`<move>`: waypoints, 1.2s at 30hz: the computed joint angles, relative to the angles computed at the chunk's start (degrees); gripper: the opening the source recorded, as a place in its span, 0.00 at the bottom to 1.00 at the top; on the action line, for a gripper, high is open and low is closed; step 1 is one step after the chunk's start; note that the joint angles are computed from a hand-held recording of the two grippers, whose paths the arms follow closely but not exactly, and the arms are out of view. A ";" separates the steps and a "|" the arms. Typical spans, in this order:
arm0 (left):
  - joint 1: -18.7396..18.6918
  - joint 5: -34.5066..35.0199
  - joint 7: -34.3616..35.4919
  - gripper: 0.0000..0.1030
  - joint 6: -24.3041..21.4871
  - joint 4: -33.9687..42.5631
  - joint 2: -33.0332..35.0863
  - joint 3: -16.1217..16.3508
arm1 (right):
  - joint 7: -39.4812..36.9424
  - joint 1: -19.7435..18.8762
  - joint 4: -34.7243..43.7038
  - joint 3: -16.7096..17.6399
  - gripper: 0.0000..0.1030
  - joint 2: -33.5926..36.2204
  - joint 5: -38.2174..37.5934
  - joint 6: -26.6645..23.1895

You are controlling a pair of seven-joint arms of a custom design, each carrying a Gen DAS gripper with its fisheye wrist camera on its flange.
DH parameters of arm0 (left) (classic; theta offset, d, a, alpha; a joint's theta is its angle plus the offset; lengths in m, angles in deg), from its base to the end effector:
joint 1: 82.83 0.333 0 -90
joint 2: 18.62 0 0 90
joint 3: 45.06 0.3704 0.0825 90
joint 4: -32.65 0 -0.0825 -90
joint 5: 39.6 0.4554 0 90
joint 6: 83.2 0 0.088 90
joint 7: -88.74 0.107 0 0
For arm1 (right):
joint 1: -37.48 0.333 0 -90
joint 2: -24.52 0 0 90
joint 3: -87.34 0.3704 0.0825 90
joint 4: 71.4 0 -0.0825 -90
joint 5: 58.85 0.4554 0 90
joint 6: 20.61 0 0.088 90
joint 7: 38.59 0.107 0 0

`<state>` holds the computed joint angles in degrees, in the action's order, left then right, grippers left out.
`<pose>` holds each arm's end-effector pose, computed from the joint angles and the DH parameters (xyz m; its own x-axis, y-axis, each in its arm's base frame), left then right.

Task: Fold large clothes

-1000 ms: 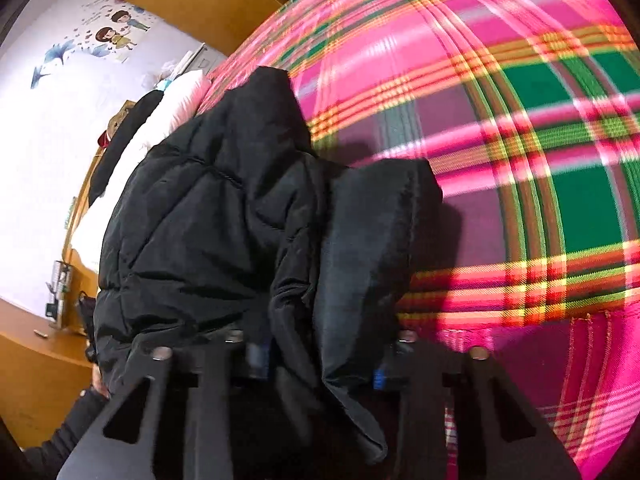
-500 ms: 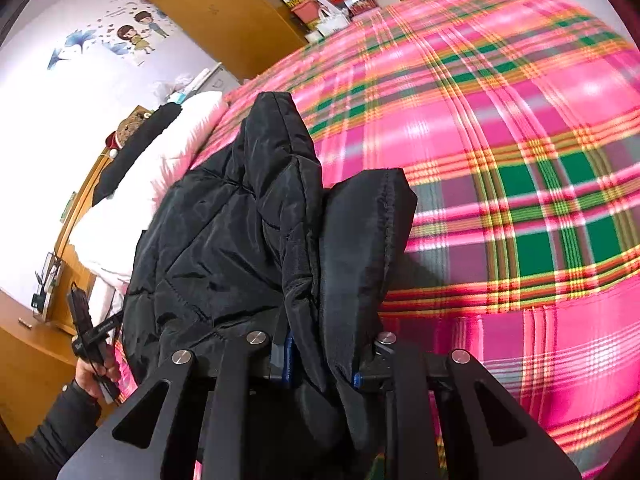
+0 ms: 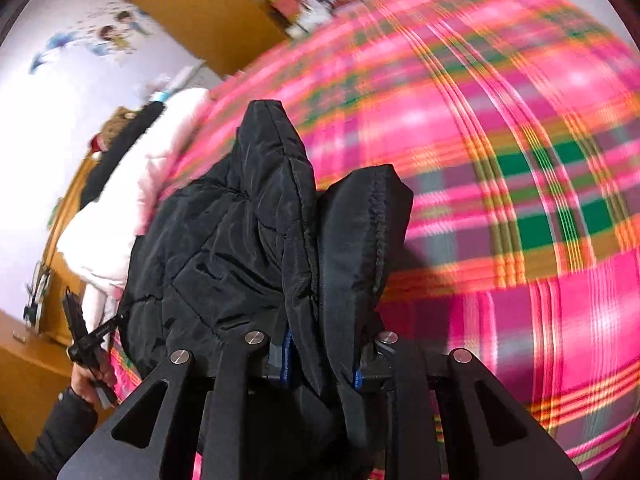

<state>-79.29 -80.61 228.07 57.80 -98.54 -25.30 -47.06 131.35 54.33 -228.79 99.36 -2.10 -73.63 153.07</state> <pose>0.5753 0.0158 0.4426 -0.3790 -0.8902 0.2528 -0.8427 0.2192 -0.4917 0.3790 0.2316 0.4397 -0.3797 -0.7329 -0.5645 -0.6638 0.6409 -0.3856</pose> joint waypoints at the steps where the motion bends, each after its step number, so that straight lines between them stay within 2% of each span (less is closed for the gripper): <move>1: -0.21 -0.91 0.37 0.31 1.41 -0.53 0.26 -0.14 | -0.13 0.66 -0.83 -0.84 0.23 0.56 0.60 1.06; 2: -0.37 -1.38 0.55 0.45 2.99 -0.96 0.48 -0.32 | -0.23 1.01 -1.52 -1.32 0.24 1.05 1.04 1.81; 3: -0.51 -1.21 0.24 0.54 4.93 -1.35 0.79 -0.61 | -0.43 1.25 -2.01 -1.72 0.26 1.53 1.39 2.44; 4: -0.58 -1.07 -0.17 0.67 6.18 -1.37 1.27 -0.74 | -0.88 1.70 -2.43 -2.44 0.26 2.26 1.82 3.35; 5: -0.58 -1.62 -0.38 0.73 6.36 -0.97 1.98 -0.63 | -1.21 1.89 -2.66 -2.76 0.27 2.73 2.14 3.95; 9: 0.21 -5.48 1.41 0.79 1.76 1.07 4.98 -0.12 | -2.55 2.42 -3.09 -3.56 0.28 4.58 3.21 5.99; 13: 1.84 -9.75 2.51 0.79 -6.25 3.60 8.51 -0.51 | -4.92 4.32 -3.86 -5.89 0.29 5.57 4.53 7.88; 16: 2.42 -12.49 4.07 0.76 -8.69 3.72 9.30 -1.37 | -6.40 5.47 -4.52 -7.22 0.29 5.94 5.51 9.02; 18: 2.42 -13.49 5.05 0.68 -8.90 3.52 9.30 -1.85 | -6.71 5.24 -4.06 -6.72 0.29 6.41 6.05 8.77; 20: 2.30 -13.79 6.11 0.51 -8.50 3.10 8.75 -2.14 | -6.07 3.32 -3.08 -4.29 0.29 6.74 6.04 7.61; 23: 1.27 -11.51 6.48 0.29 -4.65 1.09 5.65 -2.63 | -4.28 0.02 -2.07 -0.02 0.24 5.72 4.67 4.78; 27: 0.83 -11.42 6.43 0.23 -4.93 0.59 2.97 -1.47 | 0.71 -3.64 -1.60 4.70 0.20 2.28 1.79 2.33; 36: 0.27 -11.48 7.59 0.22 -8.34 1.61 -3.61 1.16 | 3.43 -2.61 1.14 4.45 0.19 -3.71 -2.80 -3.33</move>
